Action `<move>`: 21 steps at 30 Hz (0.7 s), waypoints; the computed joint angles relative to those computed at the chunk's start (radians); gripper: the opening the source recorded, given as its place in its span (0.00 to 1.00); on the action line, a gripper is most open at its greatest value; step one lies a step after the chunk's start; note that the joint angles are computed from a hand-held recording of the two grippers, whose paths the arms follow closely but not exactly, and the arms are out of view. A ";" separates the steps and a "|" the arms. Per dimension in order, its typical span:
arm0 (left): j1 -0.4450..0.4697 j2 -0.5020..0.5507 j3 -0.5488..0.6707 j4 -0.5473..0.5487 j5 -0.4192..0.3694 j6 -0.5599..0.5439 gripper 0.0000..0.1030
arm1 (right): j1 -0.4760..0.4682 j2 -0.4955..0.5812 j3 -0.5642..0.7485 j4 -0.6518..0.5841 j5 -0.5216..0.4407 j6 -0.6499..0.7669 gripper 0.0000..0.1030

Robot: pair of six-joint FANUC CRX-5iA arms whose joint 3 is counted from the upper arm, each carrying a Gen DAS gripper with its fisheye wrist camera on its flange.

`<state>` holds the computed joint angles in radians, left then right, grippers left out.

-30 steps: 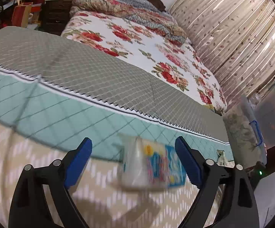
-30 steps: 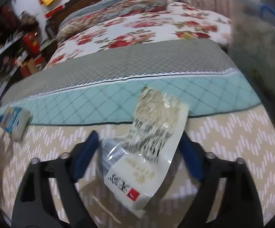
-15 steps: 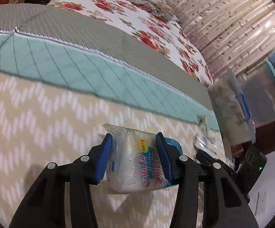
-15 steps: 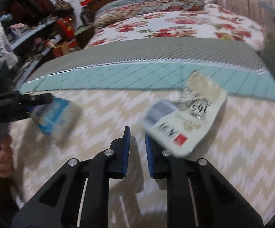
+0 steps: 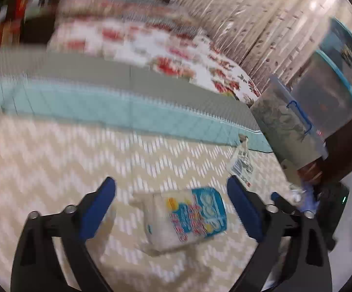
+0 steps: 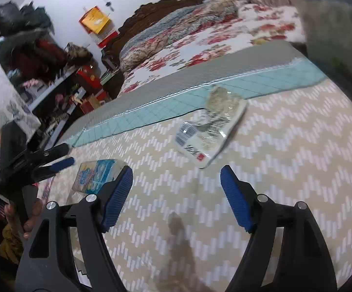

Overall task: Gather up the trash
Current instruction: 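Lift the tissue pack with the left tool while the right tool lifts the wrapper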

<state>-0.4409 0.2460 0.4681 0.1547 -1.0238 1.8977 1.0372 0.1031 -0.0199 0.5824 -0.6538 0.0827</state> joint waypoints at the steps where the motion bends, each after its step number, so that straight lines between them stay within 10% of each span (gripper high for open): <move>1: -0.024 0.004 0.033 -0.061 -0.011 -0.033 0.89 | -0.008 -0.007 -0.009 -0.006 0.012 -0.013 0.72; 8: -0.090 0.049 0.085 -0.109 -0.026 -0.420 0.92 | -0.126 -0.029 -0.035 -0.214 0.135 -0.039 0.54; 21: -0.058 0.101 0.083 -0.014 -0.074 -0.589 0.91 | -0.256 0.143 0.269 -0.645 0.029 0.346 0.43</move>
<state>-0.4985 0.3475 0.5515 0.1405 -1.0983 1.3084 0.7813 0.2461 0.2495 -0.0628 -0.6246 0.4290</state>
